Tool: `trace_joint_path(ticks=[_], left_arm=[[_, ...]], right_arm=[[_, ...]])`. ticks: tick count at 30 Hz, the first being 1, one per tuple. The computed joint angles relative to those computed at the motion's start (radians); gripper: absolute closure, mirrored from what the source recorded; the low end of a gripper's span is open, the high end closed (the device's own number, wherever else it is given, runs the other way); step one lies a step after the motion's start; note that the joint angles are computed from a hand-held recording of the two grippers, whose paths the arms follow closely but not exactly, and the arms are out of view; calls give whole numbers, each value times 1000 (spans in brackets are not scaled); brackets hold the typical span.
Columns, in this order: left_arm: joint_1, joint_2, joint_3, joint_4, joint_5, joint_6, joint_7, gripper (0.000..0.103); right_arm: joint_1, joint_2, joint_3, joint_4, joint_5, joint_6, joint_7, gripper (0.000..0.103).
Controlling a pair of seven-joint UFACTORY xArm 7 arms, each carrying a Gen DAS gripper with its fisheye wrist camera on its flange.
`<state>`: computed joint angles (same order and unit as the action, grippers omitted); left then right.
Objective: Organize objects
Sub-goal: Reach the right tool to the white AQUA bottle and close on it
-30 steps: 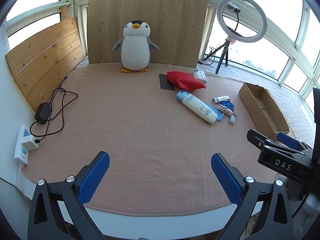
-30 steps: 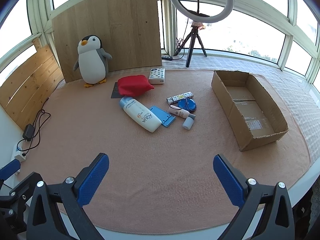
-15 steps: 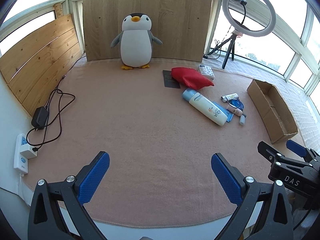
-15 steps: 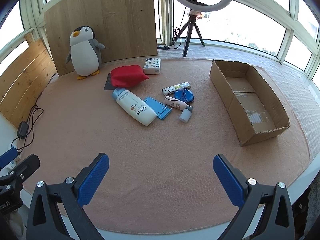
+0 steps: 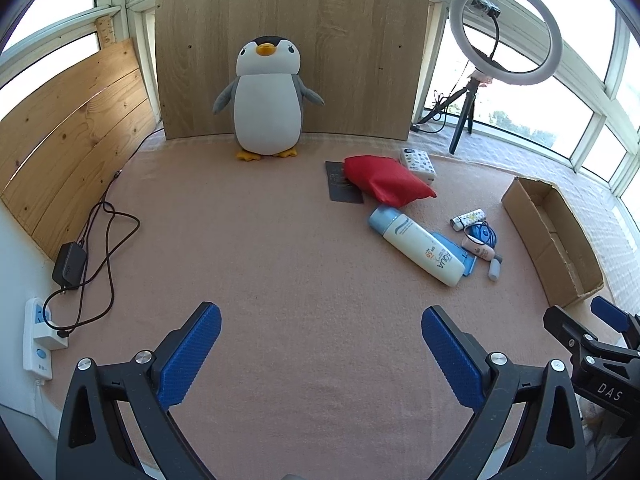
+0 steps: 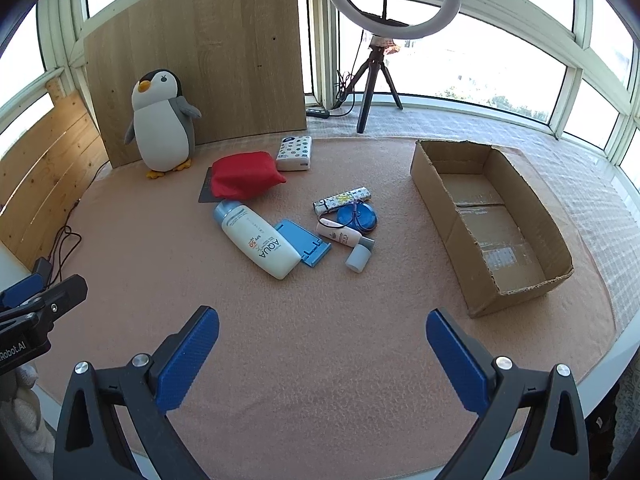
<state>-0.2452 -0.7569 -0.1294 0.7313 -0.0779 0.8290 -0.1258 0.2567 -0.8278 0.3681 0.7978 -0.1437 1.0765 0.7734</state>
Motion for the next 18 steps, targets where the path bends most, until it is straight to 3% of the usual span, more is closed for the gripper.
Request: trace_joint_path(ticks=[18], left_arm=[[-4,152,2,37,25,-99,45,3]], right_arm=[[-32,31,-61,-28,0,-72,-10,6]])
